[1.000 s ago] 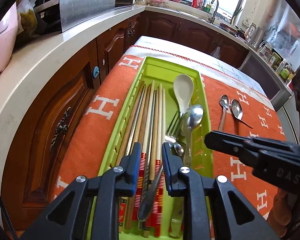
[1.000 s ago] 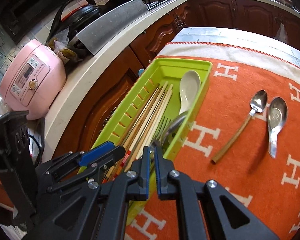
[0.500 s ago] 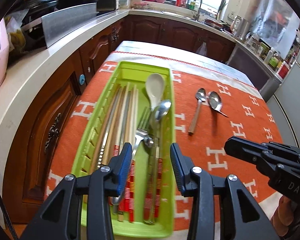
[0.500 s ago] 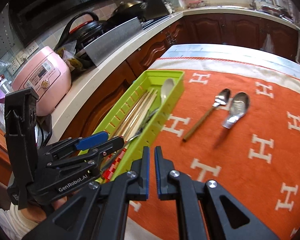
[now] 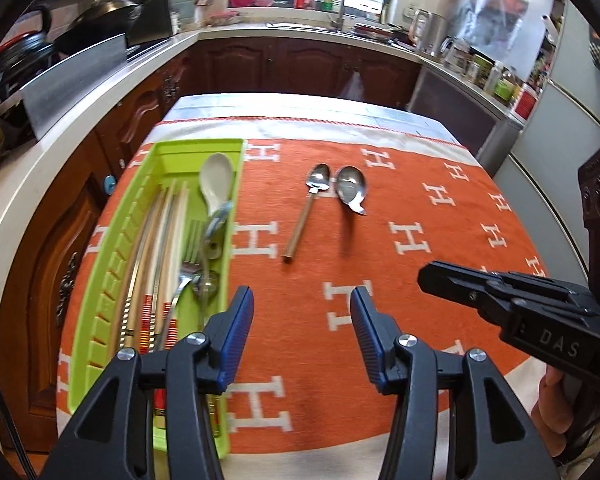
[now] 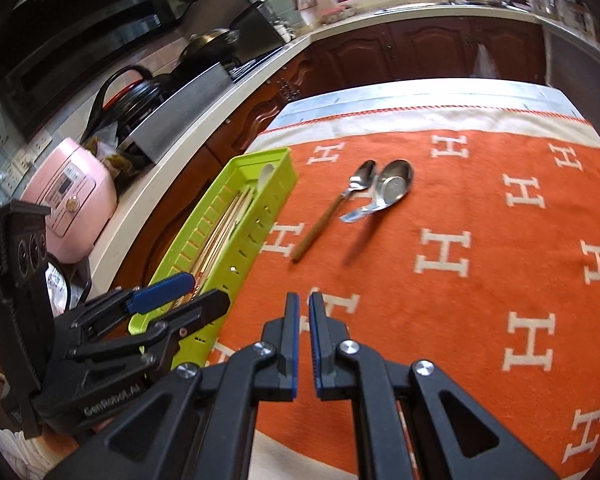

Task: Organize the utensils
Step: 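Grasp the flat silver spoon with the right gripper while the left approaches the wooden-handled spoon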

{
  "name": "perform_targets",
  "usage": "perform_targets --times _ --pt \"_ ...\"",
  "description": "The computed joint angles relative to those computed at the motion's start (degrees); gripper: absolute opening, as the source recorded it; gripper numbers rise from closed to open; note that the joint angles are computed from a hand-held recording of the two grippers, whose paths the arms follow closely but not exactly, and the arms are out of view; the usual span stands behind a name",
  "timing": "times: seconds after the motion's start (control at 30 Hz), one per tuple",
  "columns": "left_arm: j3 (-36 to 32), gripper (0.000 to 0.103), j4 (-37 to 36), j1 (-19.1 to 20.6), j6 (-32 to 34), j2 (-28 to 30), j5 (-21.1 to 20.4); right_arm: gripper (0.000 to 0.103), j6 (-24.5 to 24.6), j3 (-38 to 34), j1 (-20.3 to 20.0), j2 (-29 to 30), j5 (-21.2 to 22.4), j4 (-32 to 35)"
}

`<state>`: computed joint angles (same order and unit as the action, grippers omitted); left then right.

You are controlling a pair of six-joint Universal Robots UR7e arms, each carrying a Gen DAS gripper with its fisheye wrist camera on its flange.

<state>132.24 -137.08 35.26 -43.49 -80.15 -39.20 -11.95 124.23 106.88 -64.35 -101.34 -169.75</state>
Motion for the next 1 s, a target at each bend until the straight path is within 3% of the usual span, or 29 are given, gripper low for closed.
perform_targets --times 0.23,0.6,1.0 --pt "-2.10 0.054 -2.31 0.84 3.64 3.55 -0.55 0.006 0.73 -0.79 -1.83 0.04 0.35 0.44" --pt "-9.58 0.054 -7.98 7.60 10.66 8.11 -3.77 0.006 3.77 -7.31 -4.92 3.09 2.45 3.89" --pt "-17.11 0.054 -6.21 13.97 15.75 14.55 -5.95 0.012 5.78 -17.54 -7.03 10.36 0.60 6.90"
